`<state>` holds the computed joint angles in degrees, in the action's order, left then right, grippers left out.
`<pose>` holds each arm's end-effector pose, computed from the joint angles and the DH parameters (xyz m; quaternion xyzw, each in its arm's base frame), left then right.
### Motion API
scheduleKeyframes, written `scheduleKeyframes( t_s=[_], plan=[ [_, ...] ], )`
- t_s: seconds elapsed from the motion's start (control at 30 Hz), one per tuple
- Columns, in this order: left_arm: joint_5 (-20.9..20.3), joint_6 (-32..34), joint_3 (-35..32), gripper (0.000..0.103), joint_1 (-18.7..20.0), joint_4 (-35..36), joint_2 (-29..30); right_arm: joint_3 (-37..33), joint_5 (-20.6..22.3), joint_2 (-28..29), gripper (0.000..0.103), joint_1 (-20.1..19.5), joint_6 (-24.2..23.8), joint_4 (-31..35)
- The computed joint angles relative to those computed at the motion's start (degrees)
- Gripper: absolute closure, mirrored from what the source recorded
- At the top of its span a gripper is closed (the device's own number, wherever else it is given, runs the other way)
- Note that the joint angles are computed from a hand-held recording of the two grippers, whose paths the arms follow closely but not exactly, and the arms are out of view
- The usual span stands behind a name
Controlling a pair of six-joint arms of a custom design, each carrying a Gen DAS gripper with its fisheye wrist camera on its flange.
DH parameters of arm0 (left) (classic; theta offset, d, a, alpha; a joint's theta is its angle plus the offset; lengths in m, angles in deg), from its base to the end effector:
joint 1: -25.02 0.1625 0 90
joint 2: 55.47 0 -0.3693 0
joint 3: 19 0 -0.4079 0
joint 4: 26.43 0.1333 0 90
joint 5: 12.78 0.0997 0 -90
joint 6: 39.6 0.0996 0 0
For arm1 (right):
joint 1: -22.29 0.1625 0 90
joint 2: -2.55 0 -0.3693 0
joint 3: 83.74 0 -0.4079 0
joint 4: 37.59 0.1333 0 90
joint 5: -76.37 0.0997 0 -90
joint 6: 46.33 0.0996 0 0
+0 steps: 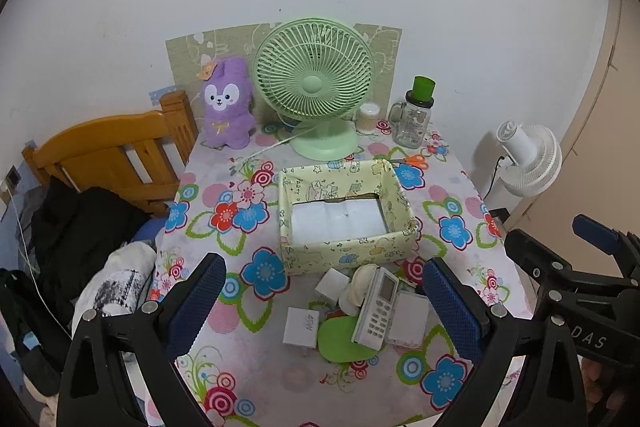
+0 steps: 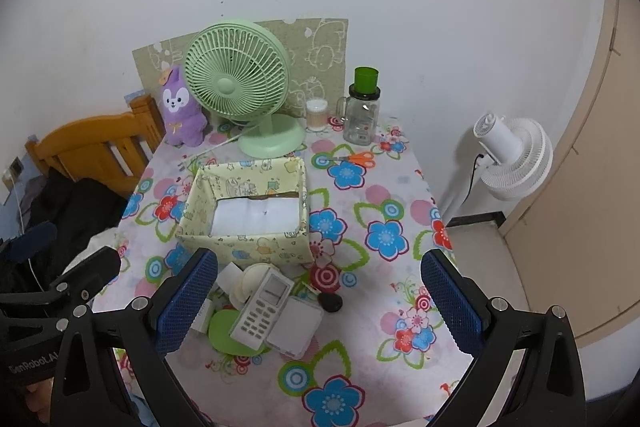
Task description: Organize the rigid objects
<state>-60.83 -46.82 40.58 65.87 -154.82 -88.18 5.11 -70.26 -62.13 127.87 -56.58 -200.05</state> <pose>-0.4646 -0.6660 0.1250 0.2989 0.8804 -0.2508 0.2697 0.2195 -0.6004 0.3673 -0.0096 -0.8264 0.3798 0.4156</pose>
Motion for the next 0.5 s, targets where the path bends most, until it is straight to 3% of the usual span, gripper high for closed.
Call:
scheduleKeyframes(
  t_s=[0.5],
  plan=[
    [0.99,0.84,-4.12,0.003,0.81,0.85,2.61,-2.8,0.86,2.26,0.0,-0.8,-1.77,-0.72]
  ],
)
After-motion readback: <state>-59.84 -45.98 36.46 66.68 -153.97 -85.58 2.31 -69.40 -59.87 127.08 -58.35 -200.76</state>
